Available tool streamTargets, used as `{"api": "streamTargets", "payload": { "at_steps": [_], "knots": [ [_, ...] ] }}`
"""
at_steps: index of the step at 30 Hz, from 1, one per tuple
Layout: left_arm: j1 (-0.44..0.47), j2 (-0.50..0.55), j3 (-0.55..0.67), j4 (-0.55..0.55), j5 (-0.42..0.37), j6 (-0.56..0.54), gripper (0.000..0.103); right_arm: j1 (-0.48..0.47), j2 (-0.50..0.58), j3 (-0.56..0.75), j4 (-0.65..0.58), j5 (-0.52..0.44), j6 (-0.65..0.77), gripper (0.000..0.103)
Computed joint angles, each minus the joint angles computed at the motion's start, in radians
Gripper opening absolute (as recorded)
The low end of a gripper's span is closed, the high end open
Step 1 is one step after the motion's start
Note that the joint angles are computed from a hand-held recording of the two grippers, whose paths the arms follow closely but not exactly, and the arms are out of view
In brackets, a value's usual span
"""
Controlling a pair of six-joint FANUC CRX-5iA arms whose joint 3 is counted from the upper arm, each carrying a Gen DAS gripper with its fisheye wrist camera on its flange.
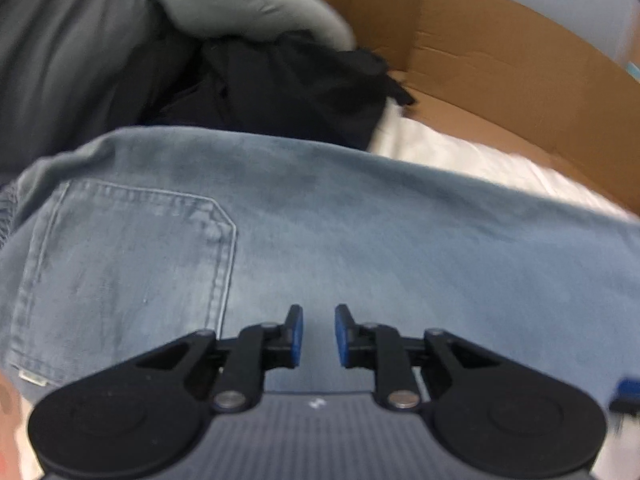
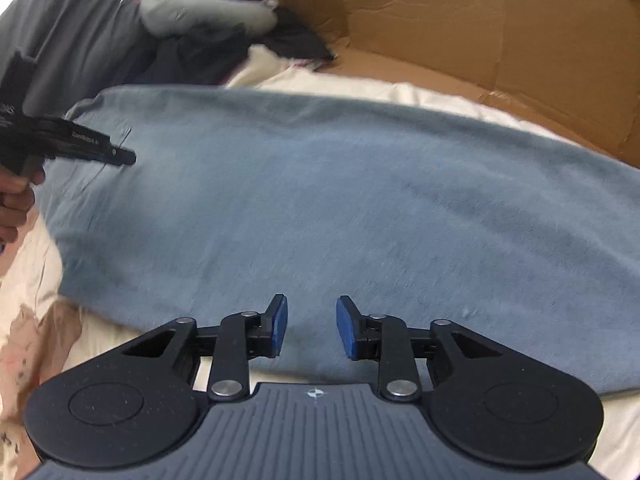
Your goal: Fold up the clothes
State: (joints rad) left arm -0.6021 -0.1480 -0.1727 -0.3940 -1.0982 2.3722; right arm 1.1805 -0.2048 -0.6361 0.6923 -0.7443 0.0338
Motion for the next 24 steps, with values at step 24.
{"api": "streamTargets", "payload": {
  "at_steps": [24],
  "knots": [
    [-0.051, 0.304, 0.396, -0.048, -0.375, -0.001, 0.062, 0.057, -0.145, -0.007, -0.014, -0.336, -0.235, 0.072]
  ]
}}
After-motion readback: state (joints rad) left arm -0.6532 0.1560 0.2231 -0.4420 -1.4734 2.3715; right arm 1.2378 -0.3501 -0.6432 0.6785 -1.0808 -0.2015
